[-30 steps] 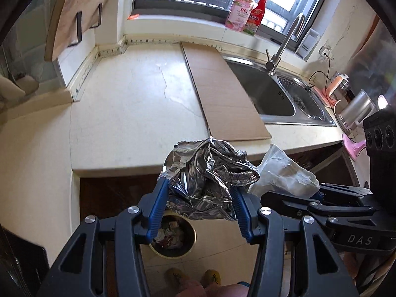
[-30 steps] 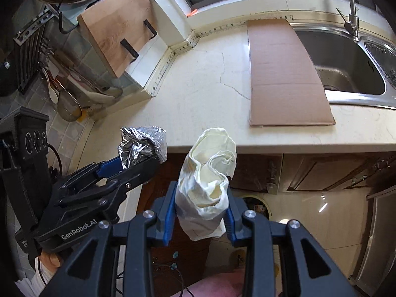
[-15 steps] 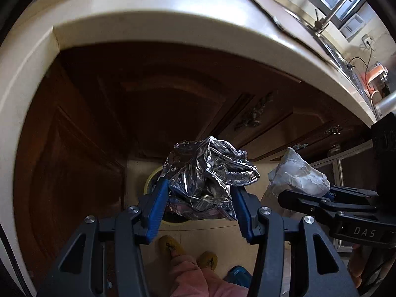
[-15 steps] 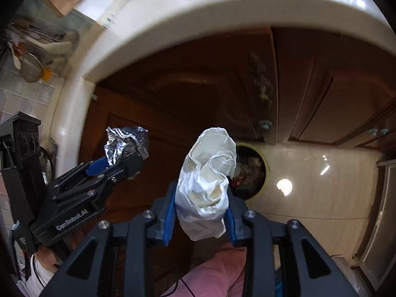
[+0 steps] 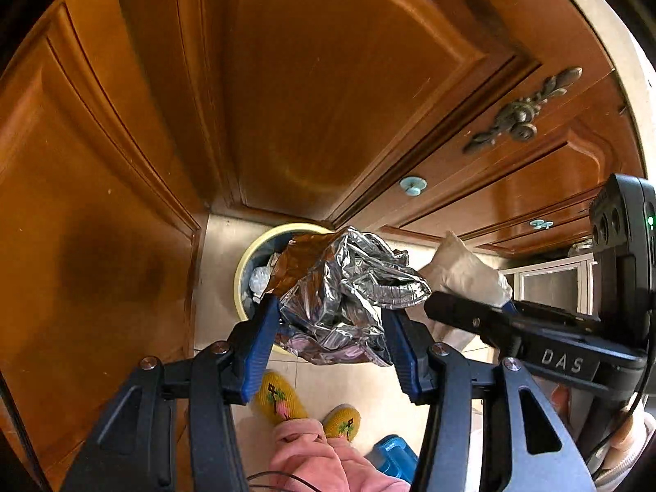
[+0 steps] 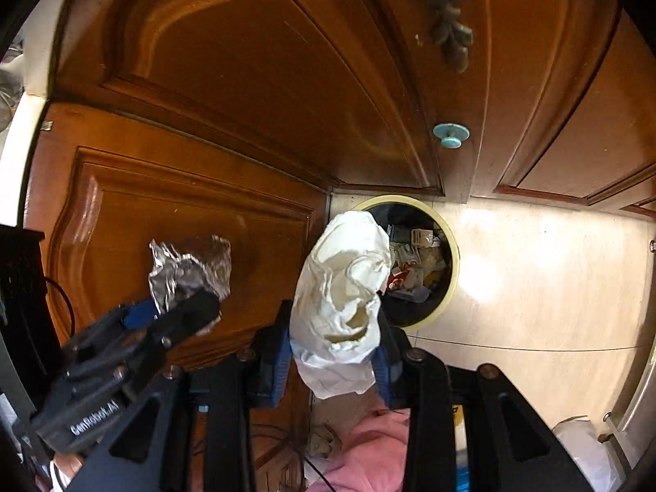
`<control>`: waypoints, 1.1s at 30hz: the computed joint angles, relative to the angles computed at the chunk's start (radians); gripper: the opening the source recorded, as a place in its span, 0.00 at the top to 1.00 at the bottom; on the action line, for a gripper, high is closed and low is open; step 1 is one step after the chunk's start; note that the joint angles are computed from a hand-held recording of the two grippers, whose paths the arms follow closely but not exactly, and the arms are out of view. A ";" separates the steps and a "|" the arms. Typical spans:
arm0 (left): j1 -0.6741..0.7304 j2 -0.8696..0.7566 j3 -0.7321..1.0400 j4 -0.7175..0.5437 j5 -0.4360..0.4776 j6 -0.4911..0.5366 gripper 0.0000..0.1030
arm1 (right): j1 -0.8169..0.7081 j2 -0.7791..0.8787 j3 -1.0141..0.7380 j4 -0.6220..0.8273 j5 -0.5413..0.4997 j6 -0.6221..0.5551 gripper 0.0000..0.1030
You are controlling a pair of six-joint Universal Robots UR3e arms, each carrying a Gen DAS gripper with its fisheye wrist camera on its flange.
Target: Collect trash
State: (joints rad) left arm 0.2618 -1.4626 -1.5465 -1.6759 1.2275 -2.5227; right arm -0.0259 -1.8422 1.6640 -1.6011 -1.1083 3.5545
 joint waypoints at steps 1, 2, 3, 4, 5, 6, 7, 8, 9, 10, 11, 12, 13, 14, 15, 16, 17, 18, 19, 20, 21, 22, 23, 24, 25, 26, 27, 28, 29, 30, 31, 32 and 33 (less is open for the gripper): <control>0.002 0.001 -0.007 0.006 -0.001 0.002 0.51 | -0.003 0.001 0.008 -0.006 0.009 -0.001 0.65; 0.003 0.001 -0.009 0.007 -0.002 0.004 0.51 | -0.008 0.003 0.015 -0.012 0.017 0.001 0.65; 0.006 -0.001 -0.006 0.003 -0.003 0.007 0.51 | -0.016 -0.003 0.028 -0.016 0.027 0.000 0.64; 0.011 -0.012 0.015 -0.009 -0.003 0.011 0.51 | -0.026 -0.013 0.042 -0.019 0.038 -0.003 0.63; 0.011 -0.012 0.016 -0.006 -0.001 0.007 0.49 | -0.035 -0.022 0.052 -0.017 0.043 -0.007 0.61; 0.008 -0.011 0.019 -0.007 -0.001 0.001 0.48 | -0.038 -0.026 0.053 -0.016 0.043 -0.004 0.54; 0.005 -0.009 0.027 -0.015 -0.002 -0.006 0.44 | -0.039 -0.030 0.052 -0.013 0.041 -0.002 0.50; 0.007 -0.004 0.026 -0.013 0.002 -0.012 0.39 | -0.040 -0.034 0.053 -0.013 0.037 0.001 0.46; 0.005 -0.005 0.031 -0.012 0.003 -0.019 0.38 | -0.040 -0.037 0.050 -0.006 0.033 0.004 0.45; 0.006 -0.005 0.031 -0.012 0.002 -0.018 0.37 | -0.045 -0.044 0.052 0.000 0.036 0.004 0.45; 0.006 -0.007 0.042 -0.023 0.004 -0.018 0.34 | -0.051 -0.046 0.060 -0.002 0.041 0.002 0.45; 0.002 -0.008 0.048 -0.028 0.009 -0.021 0.31 | -0.056 -0.047 0.061 0.000 0.042 0.003 0.45; 0.000 -0.006 0.052 -0.031 0.011 -0.021 0.28 | -0.061 -0.051 0.058 0.009 0.043 0.003 0.45; 0.000 -0.003 0.060 -0.039 0.009 -0.017 0.26 | -0.060 -0.050 0.058 0.004 0.044 0.009 0.45; 0.003 -0.003 0.077 -0.060 0.006 -0.008 0.26 | -0.062 -0.055 0.055 0.007 0.048 0.010 0.45; -0.001 -0.003 0.089 -0.075 0.006 -0.004 0.23 | -0.061 -0.057 0.046 0.013 0.049 0.010 0.45; -0.001 -0.003 0.096 -0.083 0.007 0.001 0.17 | -0.065 -0.054 0.035 0.022 0.049 0.004 0.45; -0.005 -0.002 0.111 -0.100 0.006 0.002 0.14 | -0.067 -0.059 0.025 0.033 0.052 0.003 0.45; -0.004 0.001 0.122 -0.114 0.002 0.006 0.12 | -0.069 -0.060 0.017 0.038 0.057 0.005 0.45; -0.003 0.004 0.135 -0.129 -0.001 0.008 0.12 | -0.074 -0.069 0.008 0.056 0.058 0.005 0.45; -0.001 0.006 0.149 -0.145 -0.002 0.012 0.12 | -0.082 -0.077 -0.005 0.075 0.063 0.003 0.45; -0.002 0.007 0.169 -0.165 -0.002 0.015 0.11 | -0.086 -0.084 -0.019 0.091 0.065 0.003 0.45; -0.005 0.011 0.187 -0.182 -0.001 0.014 0.11 | -0.092 -0.094 -0.036 0.112 0.066 0.001 0.45; -0.006 0.013 0.216 -0.209 -0.003 0.017 0.11 | -0.097 -0.100 -0.059 0.135 0.065 -0.001 0.45; -0.004 0.014 0.238 -0.230 -0.005 0.023 0.11 | -0.098 -0.107 -0.078 0.146 0.060 0.001 0.45; -0.002 0.015 0.273 -0.261 -0.009 0.028 0.11 | -0.103 -0.109 -0.111 0.179 0.060 -0.001 0.45; 0.001 0.015 0.309 -0.294 -0.014 0.035 0.11 | -0.107 -0.110 -0.143 0.207 0.061 -0.003 0.45; 0.009 0.009 0.348 -0.327 -0.020 0.047 0.11 | -0.111 -0.109 -0.180 0.239 0.059 -0.005 0.45; 0.013 0.003 0.398 -0.368 -0.025 0.054 0.11 | -0.112 -0.105 -0.221 0.273 0.057 -0.006 0.45; 0.017 -0.003 0.451 -0.410 -0.031 0.060 0.11 | -0.114 -0.097 -0.260 0.299 0.055 -0.005 0.45; 0.022 -0.016 0.513 -0.455 -0.037 0.066 0.11 | -0.119 -0.092 -0.303 0.332 0.057 -0.006 0.45; 0.029 -0.030 0.585 -0.507 -0.046 0.076 0.11 | -0.124 -0.087 -0.349 0.365 0.057 -0.006 0.45; 0.038 -0.050 0.665 -0.563 -0.056 0.088 0.10 | -0.128 -0.076 -0.410 0.404 0.056 -0.006 0.45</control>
